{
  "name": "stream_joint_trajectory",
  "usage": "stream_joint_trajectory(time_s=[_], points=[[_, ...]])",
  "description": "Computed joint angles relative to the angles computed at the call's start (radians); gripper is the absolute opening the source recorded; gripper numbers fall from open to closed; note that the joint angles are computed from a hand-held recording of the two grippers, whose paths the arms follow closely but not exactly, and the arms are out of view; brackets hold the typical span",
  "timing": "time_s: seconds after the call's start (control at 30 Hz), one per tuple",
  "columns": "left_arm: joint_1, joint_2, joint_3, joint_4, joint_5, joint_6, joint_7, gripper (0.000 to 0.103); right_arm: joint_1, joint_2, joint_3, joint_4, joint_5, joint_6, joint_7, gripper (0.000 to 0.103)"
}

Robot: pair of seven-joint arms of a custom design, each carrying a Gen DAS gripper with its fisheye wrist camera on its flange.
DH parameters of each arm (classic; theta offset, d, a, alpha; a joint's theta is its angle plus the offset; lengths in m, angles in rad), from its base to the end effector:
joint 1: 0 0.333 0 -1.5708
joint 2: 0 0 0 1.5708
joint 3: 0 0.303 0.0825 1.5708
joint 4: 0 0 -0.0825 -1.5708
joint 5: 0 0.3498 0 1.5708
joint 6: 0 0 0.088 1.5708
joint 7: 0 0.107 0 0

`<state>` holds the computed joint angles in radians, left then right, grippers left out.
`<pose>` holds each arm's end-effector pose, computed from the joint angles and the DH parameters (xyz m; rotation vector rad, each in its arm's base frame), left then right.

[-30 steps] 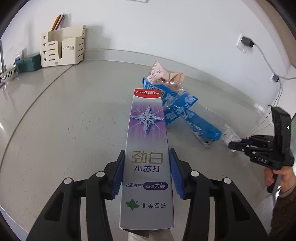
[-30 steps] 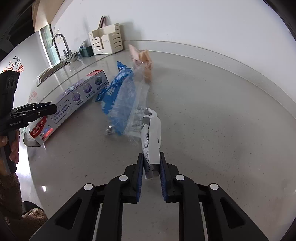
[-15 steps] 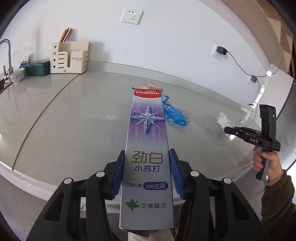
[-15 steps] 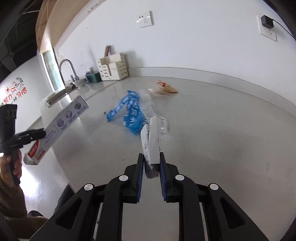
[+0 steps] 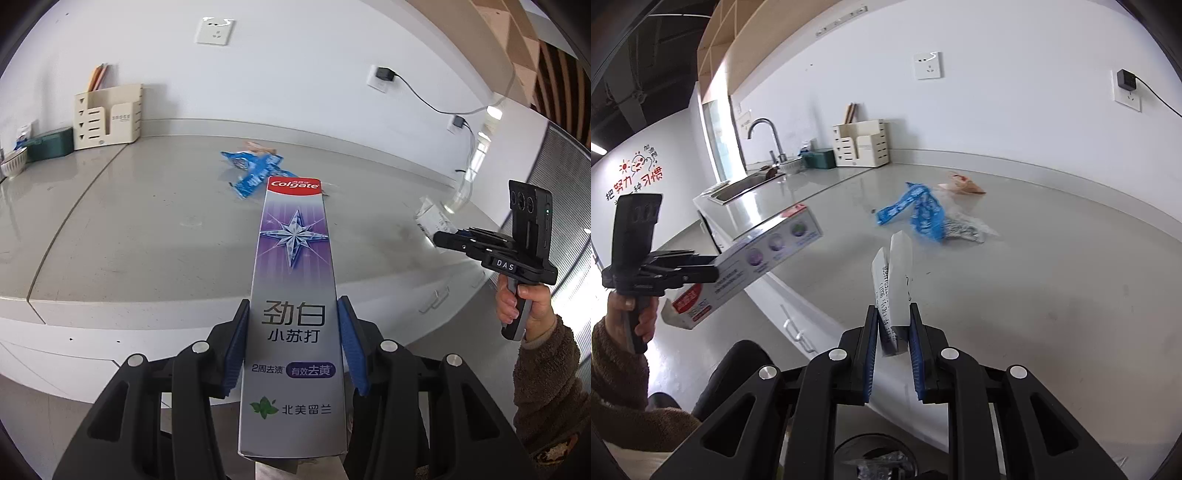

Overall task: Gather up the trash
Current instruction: 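Grasp the Colgate toothpaste box with the left gripper while the right gripper grasps the white paper, then carry the toothpaste box and white paper down into the wastebasket and release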

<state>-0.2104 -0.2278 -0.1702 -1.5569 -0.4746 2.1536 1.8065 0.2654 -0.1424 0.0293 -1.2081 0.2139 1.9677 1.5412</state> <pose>0.4241 -0.2071 0.8044 -1.3125 2.3133 -1.2887 0.4190 0.1438 0.8900 -1.8416 1.3035 -0.4539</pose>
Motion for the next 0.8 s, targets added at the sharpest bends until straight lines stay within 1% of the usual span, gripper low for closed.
stream_joint_trajectory(time_s=[0.03, 0.17, 0.23, 0.3, 0.43, 0.7, 0.8], points=[[-0.006, -0.01, 0.008, -0.009, -0.02, -0.009, 0.025, 0.047, 0.003, -0.028, 0.009, -0.038, -0.011, 0.018, 0.01, 0.02], [-0.025, -0.05, 0.031, -0.053, -0.097, -0.037, 0.106, 0.047, 0.025, -0.101, 0.032, -0.137, -0.043, 0.042, 0.05, 0.02], [-0.032, -0.064, 0.042, -0.076, -0.139, -0.057, 0.131, 0.047, 0.037, -0.125, 0.037, -0.168, -0.049, 0.037, 0.072, 0.02], [-0.032, -0.074, 0.043, -0.099, -0.153, -0.071, 0.148, 0.047, 0.048, -0.153, 0.036, -0.199, -0.051, 0.028, 0.082, 0.02], [-0.042, -0.103, 0.043, -0.168, -0.189, -0.095, 0.167, 0.047, 0.066, -0.22, 0.039, -0.297, -0.055, 0.045, 0.116, 0.021], [-0.066, -0.125, 0.01, -0.273, -0.177, -0.122, 0.19, 0.047, 0.113, -0.372, 0.024, -0.53, -0.022, 0.078, 0.156, 0.021], [-0.069, -0.111, -0.008, -0.29, -0.147, -0.131, 0.186, 0.047, 0.131, -0.427, 0.009, -0.619, -0.004, 0.089, 0.159, 0.021]])
